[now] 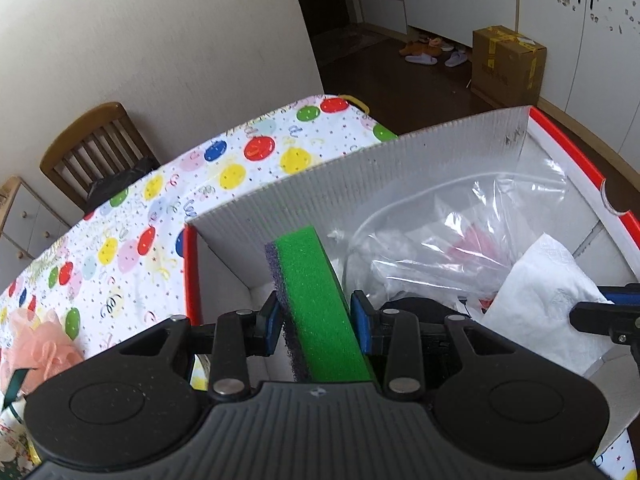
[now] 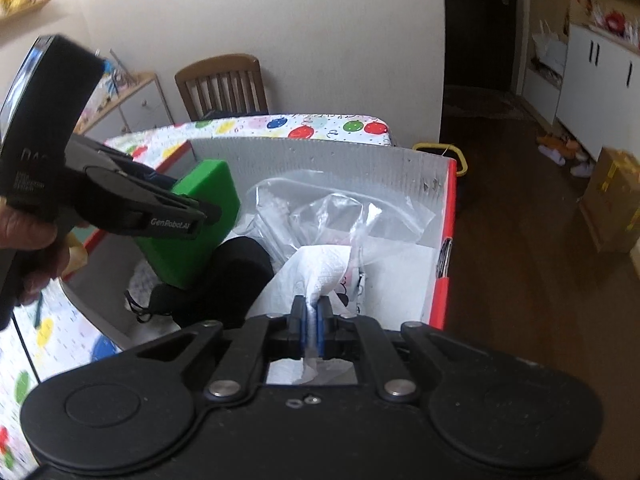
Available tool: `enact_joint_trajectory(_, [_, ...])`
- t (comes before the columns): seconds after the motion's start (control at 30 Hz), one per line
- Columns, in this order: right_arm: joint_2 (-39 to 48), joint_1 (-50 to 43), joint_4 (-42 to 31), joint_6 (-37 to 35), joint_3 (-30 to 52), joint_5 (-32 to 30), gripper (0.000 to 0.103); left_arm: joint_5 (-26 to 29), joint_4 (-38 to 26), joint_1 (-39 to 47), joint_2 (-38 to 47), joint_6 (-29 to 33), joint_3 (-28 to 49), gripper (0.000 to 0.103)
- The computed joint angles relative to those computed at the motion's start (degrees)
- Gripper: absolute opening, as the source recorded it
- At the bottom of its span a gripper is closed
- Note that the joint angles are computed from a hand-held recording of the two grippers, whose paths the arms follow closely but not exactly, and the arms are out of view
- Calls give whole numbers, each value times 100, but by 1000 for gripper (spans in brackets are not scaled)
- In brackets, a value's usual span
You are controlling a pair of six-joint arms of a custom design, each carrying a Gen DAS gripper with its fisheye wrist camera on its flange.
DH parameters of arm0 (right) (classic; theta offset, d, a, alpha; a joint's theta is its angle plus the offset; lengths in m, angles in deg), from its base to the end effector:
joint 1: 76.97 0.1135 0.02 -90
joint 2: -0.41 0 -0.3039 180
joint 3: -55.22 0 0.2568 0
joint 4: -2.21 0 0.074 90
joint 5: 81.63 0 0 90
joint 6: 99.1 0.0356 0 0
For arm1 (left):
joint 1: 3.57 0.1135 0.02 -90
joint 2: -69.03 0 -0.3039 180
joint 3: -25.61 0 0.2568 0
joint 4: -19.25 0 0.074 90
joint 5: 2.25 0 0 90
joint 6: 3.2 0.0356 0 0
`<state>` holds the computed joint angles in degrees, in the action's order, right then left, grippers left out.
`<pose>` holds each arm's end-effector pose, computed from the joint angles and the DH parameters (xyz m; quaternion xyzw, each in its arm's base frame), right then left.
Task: Organize soft objects
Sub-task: 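Carry the sponge into the red box with the left tool while the right tool carries the tissue, then open both tools to release the sponge and tissue in the box, then withdraw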
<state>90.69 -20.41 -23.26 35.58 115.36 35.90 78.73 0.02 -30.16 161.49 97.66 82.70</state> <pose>0.1808 0.2439 0.2013 -0.0261 0.9302 0.0777 0.3579 0.2758 -0.1318 0.1795 0.2822 0.9071 0.0327 0.3105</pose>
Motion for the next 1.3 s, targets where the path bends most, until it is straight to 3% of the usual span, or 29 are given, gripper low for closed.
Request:
enact_joint_trajectory(0.2, [125,58,-271,-208,164,124,3,57,92,16,-32,-112,-119,36])
enact_joint_trajectory(0.3, [142,75,-398,-205,232,178,4,33,141,33,-93,-144,-188,48])
enact_joint_trajectory(0.37, [148,60,-435,-220,251,182,5,70,193,49,-169,-145,-263,64])
enact_joint_trajectory(0.4, [152,52,-445,-224,259,196,6,139,228,77,-227,-140,-312,66])
enact_joint_trajectory(0.63, [50,139,-483,-194,202,295,17,265,278,71,-627,-165,-540,66])
enact_joint_trajectory(0.7, [21,172,-513,-159,201,355,25,296,229,84,-761,-204,-574,67])
enact_joint_trajectory(0.77, [-52,203,-484,-127,148,397,40,377,199,118,-936,-231,-641,68])
enact_joint_trajectory(0.83, [-119,254,-502,-80,131,453,45,467,129,164,-1132,-267,-700,68])
enact_joint_trajectory(1.3, [-496,774,-1085,275,350,934,62,1393,-659,741,-2827,-454,-1127,75])
